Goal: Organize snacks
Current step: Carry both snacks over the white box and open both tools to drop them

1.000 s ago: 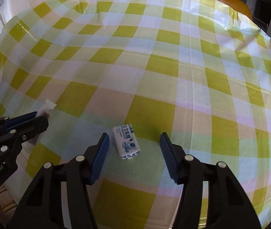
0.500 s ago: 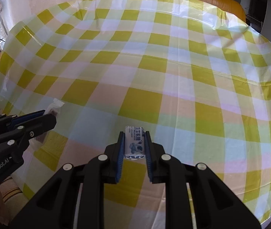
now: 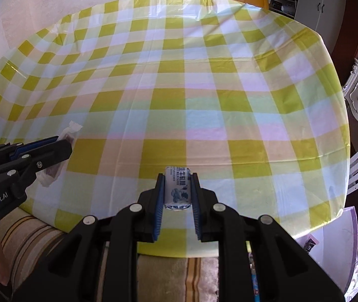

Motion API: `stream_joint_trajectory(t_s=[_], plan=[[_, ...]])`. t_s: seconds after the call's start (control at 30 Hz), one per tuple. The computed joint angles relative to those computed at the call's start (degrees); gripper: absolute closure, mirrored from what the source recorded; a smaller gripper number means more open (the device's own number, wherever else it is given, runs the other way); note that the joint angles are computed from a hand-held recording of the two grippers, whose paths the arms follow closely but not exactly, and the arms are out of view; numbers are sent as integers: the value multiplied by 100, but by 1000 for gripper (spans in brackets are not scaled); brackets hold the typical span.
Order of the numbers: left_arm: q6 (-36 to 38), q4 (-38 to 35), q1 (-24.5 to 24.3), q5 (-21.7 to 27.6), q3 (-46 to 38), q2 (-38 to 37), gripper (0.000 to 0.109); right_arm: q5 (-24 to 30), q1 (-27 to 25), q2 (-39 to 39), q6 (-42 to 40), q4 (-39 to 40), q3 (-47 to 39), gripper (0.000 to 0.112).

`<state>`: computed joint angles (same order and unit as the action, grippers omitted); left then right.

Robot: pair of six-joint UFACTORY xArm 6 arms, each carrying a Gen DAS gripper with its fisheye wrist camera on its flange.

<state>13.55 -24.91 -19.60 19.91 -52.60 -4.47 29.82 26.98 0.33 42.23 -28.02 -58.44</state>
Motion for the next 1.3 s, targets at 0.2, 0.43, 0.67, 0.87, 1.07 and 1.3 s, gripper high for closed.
stream_joint_trajectory(t_s=[0.2, 0.43, 0.67, 0.87, 1.07, 1.3], plan=[[298, -251, -553, 150, -27, -74, 96, 134, -244, -904, 243, -178, 859, 92], [571, -422, -1175, 353, -193, -4, 96, 406, -607, -1872, 440, -284, 1730, 92], [706, -487, -1666, 522, -353, 119, 96, 710, -1005, -2709, 486, -309, 2412, 92], [712, -440, -1979, 651, -491, 261, 96, 963, -1264, -3305, 482, -262, 2859, 92], [651, -340, -2221, 756, -605, 388, 96, 1329, -1400, -3759, 652, -393, 3162, 92], [531, -208, -2412, 883, -719, 520, 96, 1737, -1465, -4156, 973, -672, 3384, 92]])
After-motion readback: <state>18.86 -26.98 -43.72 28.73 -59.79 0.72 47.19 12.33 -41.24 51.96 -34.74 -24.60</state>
